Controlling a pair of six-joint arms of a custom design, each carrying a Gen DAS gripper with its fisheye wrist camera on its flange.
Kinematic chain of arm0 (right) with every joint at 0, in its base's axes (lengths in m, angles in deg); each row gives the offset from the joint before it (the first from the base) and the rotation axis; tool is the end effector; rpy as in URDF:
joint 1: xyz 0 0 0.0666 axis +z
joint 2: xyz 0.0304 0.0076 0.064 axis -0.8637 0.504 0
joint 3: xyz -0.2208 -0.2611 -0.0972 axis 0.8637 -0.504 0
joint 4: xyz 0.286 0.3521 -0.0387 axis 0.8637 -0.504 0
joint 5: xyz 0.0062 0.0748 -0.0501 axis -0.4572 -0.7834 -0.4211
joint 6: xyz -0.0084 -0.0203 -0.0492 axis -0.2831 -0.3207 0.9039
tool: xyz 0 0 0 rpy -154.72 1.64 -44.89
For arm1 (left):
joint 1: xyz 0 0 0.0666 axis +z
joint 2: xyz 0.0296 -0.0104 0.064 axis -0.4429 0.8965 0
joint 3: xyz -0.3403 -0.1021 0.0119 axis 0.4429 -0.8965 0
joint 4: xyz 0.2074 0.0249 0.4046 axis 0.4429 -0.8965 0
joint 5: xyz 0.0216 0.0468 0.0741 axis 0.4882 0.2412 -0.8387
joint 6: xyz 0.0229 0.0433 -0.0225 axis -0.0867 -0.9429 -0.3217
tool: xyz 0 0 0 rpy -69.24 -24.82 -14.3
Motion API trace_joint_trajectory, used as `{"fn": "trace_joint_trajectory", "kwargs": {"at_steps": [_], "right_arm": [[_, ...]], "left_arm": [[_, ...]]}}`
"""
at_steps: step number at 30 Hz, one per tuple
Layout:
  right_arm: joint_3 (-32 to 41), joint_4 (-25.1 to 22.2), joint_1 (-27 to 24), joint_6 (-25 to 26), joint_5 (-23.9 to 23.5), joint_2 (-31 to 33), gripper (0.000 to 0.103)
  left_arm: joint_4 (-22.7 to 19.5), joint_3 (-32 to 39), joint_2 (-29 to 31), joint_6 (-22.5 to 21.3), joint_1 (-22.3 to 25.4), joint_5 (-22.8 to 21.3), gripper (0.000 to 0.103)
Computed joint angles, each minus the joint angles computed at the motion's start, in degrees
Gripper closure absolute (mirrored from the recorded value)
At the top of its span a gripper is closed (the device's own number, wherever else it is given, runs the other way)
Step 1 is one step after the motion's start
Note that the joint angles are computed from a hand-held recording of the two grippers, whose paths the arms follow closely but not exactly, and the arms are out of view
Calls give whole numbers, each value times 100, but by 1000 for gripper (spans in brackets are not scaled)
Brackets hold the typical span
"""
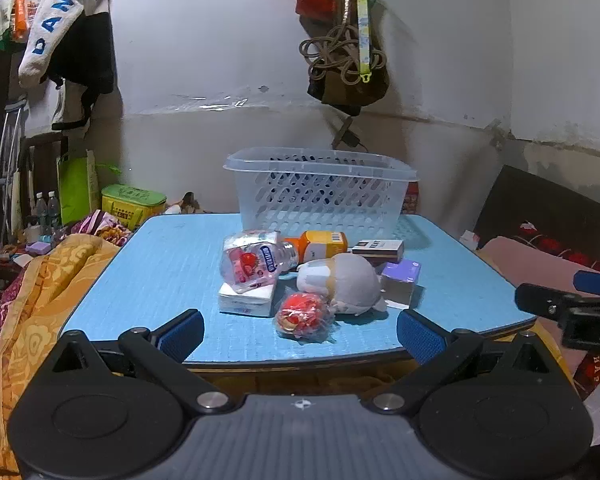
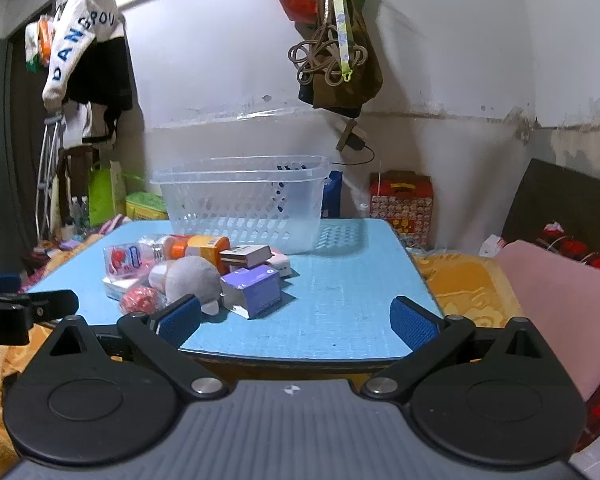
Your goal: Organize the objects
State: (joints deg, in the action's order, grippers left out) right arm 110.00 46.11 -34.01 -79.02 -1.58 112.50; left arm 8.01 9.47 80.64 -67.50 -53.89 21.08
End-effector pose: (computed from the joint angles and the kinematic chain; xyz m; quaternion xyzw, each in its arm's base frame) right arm 0.5497 0.2620 0.3805 -0.1477 0.8130 0.1172 0.5509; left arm 0.4633 -0.2210 0.3700 -0.0936 0.8382 0.0248 0.5366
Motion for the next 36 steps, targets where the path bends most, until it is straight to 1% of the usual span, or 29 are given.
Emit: {"fn": "trace_joint_trajectory", "kwargs": {"at_steps": [2,6,9,11,15,19,27,36], "right_arm": [[1,9,-1,-33,1,4,0],[-6,46,27,-7,56,4,0],[-92,256,19,-19,23,-37,0],[-120,326,-5,-116,-16,-53,0],[-113,324,-96,-395,-264,-53,0],[-164,389,-115,-491,-284,-83,0],[-176,386,-148,-502,-538,-93,0],[-191,394,-145,-402,-489,-105,0]], "left_arm": [[-5,-5,-3,21,5,-12,0],[-87,28,14,114,34,98,0],[-90,16,12,163,45,123,0],[-83,5,7,164,48,121,0],[-137,15,17,208,61,166,0],[-139,16,15,235,73,242,0],[-130,27,35,201,51,253,0],[-118,19,33,208,40,271,0]]}}
